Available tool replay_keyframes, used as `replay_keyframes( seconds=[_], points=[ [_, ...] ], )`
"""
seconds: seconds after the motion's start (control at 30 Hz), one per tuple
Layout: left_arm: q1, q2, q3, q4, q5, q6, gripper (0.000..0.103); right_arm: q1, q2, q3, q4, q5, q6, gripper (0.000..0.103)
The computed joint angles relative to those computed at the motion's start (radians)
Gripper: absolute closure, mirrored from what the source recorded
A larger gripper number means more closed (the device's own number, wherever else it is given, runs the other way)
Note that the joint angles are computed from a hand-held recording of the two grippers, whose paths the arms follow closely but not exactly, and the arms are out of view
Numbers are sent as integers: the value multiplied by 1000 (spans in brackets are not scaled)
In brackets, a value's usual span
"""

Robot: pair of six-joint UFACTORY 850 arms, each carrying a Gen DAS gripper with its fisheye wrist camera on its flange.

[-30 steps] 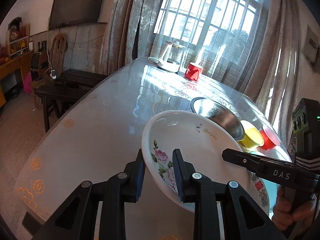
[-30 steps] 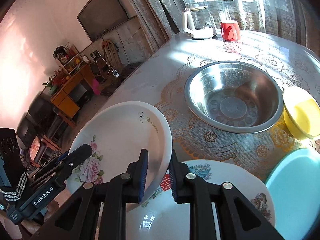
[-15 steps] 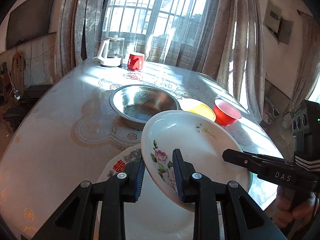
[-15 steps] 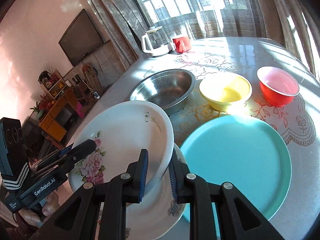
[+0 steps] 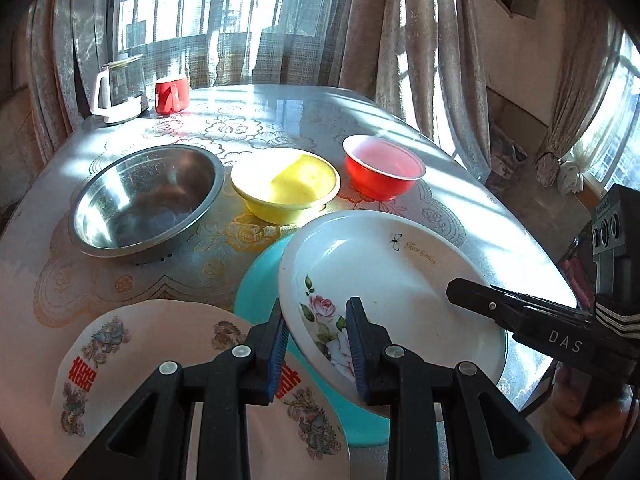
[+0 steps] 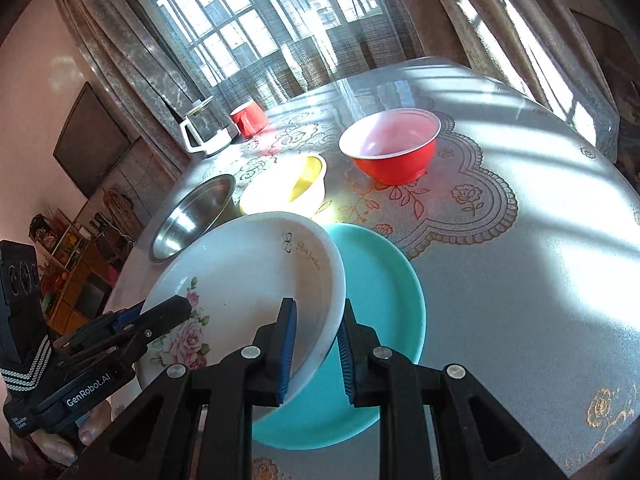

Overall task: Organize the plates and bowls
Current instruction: 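Carry the rose plate onto the teal plate and open the left tool, then move the left tool to the rim of the large double-happiness plate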

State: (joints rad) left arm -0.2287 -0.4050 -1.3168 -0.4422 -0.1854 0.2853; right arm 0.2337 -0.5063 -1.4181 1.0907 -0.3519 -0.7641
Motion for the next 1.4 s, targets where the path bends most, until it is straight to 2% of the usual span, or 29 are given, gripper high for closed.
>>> replay_keyframes(
  seconds=[0.1, 0.27, 0.37, 0.43, 0.8, 1.07, 1.4],
  points=[
    [-11, -40, -41, 117, -37, -109, 75, -17, -24, -5, -8, -8, 32, 82],
    [-13, -89, -95, 227, -107, -217, 75, -22, -48, -13, -46, -9, 82, 83],
    [-16, -89, -86, 238, -100, -221, 75, -12, -54, -18, -145, 16, 166, 83],
    [-18, -92, -92, 273, -102, -256, 75, -10, -56, -15, -142, 24, 158, 84],
    [-4, -56, -55, 246, -71, -277, 72, 4, -52, -12, -222, 48, 212, 85],
    [31, 13, 22, 140, -21, -219, 71, 30, -48, -14, -465, 87, 415, 87],
    [82, 110, 135, 69, 41, -190, 69, 46, -49, -20, -550, 84, 496, 87]
  ],
)
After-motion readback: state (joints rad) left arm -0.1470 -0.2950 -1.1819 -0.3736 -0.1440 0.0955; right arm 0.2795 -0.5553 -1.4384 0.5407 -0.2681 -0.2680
